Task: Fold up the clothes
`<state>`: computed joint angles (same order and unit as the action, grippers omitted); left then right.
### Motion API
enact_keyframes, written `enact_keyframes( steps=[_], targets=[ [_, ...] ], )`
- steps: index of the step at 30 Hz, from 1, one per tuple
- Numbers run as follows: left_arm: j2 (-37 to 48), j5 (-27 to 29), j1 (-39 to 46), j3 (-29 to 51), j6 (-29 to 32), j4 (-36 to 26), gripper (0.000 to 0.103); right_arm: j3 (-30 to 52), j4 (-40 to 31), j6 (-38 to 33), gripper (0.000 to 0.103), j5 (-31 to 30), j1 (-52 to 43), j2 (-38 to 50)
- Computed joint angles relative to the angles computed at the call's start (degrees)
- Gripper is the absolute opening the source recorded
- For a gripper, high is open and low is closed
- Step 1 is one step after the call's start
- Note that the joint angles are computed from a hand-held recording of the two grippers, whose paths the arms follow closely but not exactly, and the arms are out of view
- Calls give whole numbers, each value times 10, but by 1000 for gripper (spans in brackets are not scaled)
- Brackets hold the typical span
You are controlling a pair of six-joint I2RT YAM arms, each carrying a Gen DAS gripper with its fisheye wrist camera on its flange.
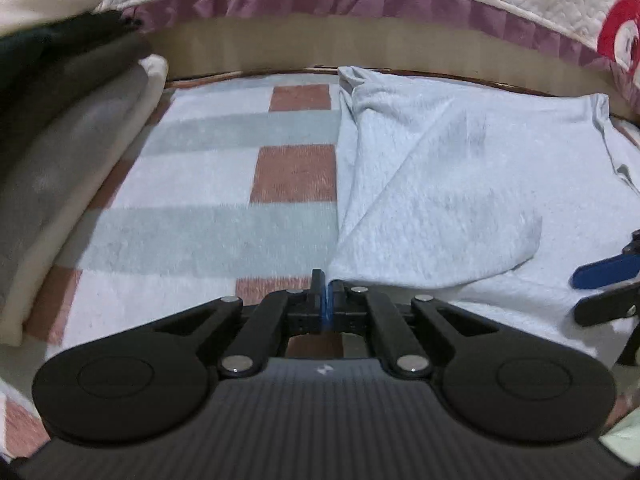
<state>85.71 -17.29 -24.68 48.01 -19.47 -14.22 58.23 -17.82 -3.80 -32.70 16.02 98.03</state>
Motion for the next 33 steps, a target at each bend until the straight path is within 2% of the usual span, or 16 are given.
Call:
enact_keyframes(
  steps=[3, 4, 6, 8, 10, 12, 16, 19, 22, 23, 24, 25, 27, 29, 31, 33],
  targets=[
    [-43, -33, -2, -23, -11, 25, 1, -14, 23, 33, 45, -7, 20, 6],
    [-54, -39, -4, -27, -17, 25, 1, -20, 25, 29, 51, -7, 28, 1],
    [-48, -42, -14, -16, -17, 0, 1, -25, 21, 11, 52, -9, 40, -6],
    [-12, -38, -18, 14, -6, -45, 0, -18, 1, 14, 52, -50, 31, 2],
    [7, -22, -12, 31, -7, -70, 0, -14, 2, 44, 52, -94, 15, 14],
    [1, -10, -4, 29, -14, -75, 0, -23, 51, 114, 52, -104, 0, 11],
    [-17, -14, -6, 18, -10, -66, 0, -23, 165, 271, 54, -64, -18, 16],
    [-30, -18, -9, 11, -6, -55, 0, 62, 143, 275, 68, 10, -5, 74],
    [-48, -16, -9, 4, -5, -42, 0, 143, 122, 272, 68, 23, 7, 153],
    [-53, -16, -8, 1, -4, -38, 0, 158, 126, 264, 58, 17, 11, 168],
    [-50, -17, -10, 4, 0, -43, 0, 174, 126, 247, 38, 8, 14, 179],
    [-44, -18, -13, 8, 4, -49, 0, 193, 116, 224, 8, -1, 17, 186],
    [-34, -21, -17, 16, 13, -62, 0, 173, 157, 208, 6, -17, 16, 154],
    [-27, 30, -4, 20, 22, -68, 0, 171, 135, 213, 6, -31, 8, 115],
    [-25, 104, 20, 21, 6, -69, 1, 206, 37, 166, 6, -8, 14, 94],
    [-18, 87, 14, 30, 14, -79, 1, 247, -64, 68, 7, 75, 40, 93]
  ],
)
